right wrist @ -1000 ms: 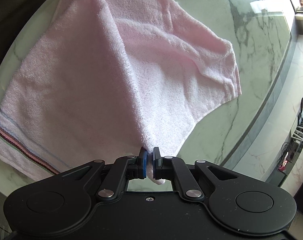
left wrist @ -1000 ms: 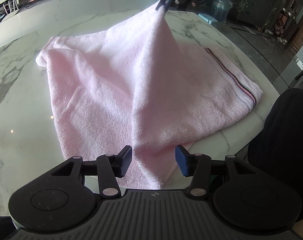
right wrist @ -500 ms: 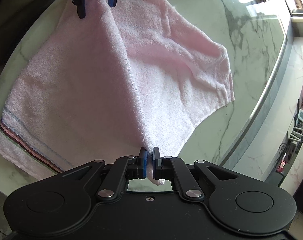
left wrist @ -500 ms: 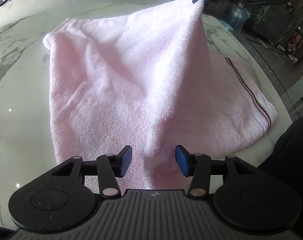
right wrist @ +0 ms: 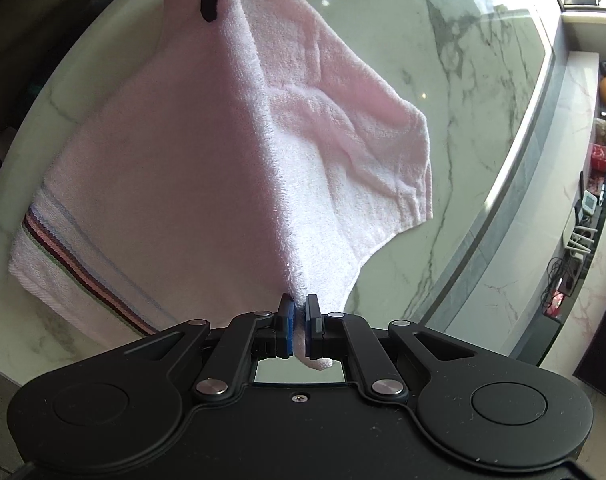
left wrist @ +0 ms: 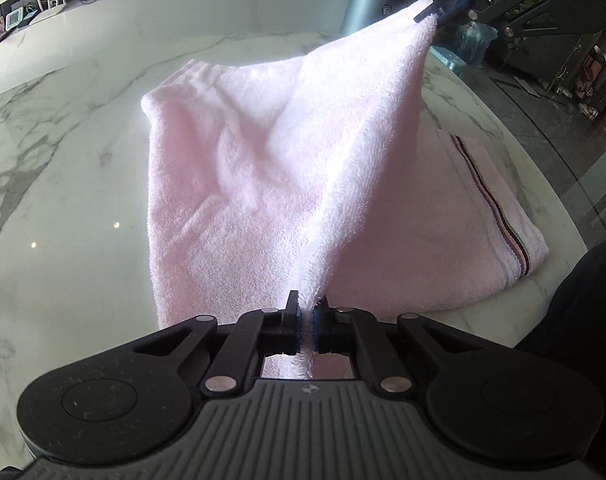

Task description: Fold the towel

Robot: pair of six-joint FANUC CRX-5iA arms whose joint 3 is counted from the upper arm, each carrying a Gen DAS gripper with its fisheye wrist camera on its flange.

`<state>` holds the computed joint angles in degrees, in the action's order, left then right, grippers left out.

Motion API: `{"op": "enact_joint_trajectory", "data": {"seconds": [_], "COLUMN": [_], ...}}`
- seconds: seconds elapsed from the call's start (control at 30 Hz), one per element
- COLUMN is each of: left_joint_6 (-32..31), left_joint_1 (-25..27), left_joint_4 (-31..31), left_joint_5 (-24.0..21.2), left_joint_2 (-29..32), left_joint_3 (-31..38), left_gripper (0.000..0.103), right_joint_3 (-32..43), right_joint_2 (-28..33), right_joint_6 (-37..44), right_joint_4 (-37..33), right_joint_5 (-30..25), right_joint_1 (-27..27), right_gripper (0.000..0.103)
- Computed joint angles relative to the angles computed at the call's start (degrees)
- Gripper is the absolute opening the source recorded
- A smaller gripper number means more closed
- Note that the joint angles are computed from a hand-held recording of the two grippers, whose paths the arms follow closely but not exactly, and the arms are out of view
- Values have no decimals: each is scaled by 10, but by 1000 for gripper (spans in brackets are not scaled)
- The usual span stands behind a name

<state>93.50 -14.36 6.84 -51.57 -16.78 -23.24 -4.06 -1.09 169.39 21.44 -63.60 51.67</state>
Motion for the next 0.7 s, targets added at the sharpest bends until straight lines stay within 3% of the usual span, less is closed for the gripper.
{"op": "enact_joint_trajectory", "data": {"seconds": [0.3, 0.5, 0.7], "left_joint_6": [31, 7, -18], "left_joint_1": [-19, -37, -81], "left_joint_4": [-129, -201, -288], "left_joint_5": [-59, -101, -132], "left_joint_2": [-3, 4, 35], "left_joint_3": [109, 194, 288], "left_gripper": [4, 4, 4], "right_joint_3": [-20, -30, -44], "right_joint_2": [-52, -91, -123], "right_joint_6": [-56, -107, -243], "right_joint_4": [14, 26, 63], "right_joint_5": [12, 16, 47], "right_joint_1": [3, 8, 11], "right_gripper": [3, 3, 3]}}
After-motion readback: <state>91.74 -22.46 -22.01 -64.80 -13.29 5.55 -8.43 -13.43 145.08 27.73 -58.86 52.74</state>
